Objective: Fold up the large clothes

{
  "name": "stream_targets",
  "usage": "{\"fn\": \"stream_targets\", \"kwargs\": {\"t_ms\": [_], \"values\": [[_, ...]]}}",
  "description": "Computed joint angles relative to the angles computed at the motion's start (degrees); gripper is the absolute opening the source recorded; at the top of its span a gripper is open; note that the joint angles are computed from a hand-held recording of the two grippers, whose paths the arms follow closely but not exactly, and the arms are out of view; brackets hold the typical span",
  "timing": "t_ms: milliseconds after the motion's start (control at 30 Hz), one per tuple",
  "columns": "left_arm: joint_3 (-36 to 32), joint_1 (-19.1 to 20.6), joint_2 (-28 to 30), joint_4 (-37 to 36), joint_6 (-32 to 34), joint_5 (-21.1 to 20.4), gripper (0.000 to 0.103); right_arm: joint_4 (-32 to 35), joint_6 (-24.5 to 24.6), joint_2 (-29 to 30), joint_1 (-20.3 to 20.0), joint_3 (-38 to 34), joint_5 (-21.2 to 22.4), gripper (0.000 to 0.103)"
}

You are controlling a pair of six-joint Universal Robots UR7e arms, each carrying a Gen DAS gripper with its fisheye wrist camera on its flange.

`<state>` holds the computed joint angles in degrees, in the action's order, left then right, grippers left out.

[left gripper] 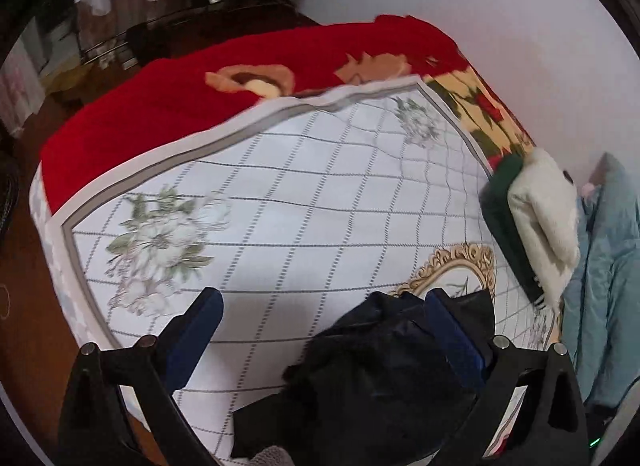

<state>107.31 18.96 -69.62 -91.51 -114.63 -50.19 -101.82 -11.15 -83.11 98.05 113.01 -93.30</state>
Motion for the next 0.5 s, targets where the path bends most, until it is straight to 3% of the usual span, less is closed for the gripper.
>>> {"fn": "stream_targets", "kwargs": {"t_ms": [67,100,133,300,433,500], "values": [[-0.46,1.28,2.59,-2.84,3.52,-1.38,0.103,-3.18,2.27,-1.07,0.44,-0.6,-6.18,0.069],[-0.52,1.77,4.03,-4.35,5.08,-1.86,0.103,-5.14,3.2,-0.57,0.81,-0.98,-9.85,0.037],[-0.84,2.19,5.32,-4.93,5.99,-2.36,0.103,-6.43,3.95,0.21,0.99,-1.2,-12.19,0.025],[-0.98,4.32,11.35,-9.26,11.4,-5.79,0.103,-14.84,3.15,10.41,-0.4,-3.84,-17.45,0.021],[0.48,6.0,13.65,-12.28,14.52,-8.91,0.103,-14.61,5.48,19.26,-0.76,-5.7,-22.25,0.021],[0.59,6.7,14.41,-11.69,14.67,-10.47,0.103,-14.45,7.32,20.42,-1.26,-6.07,-21.44,0.022]]}}
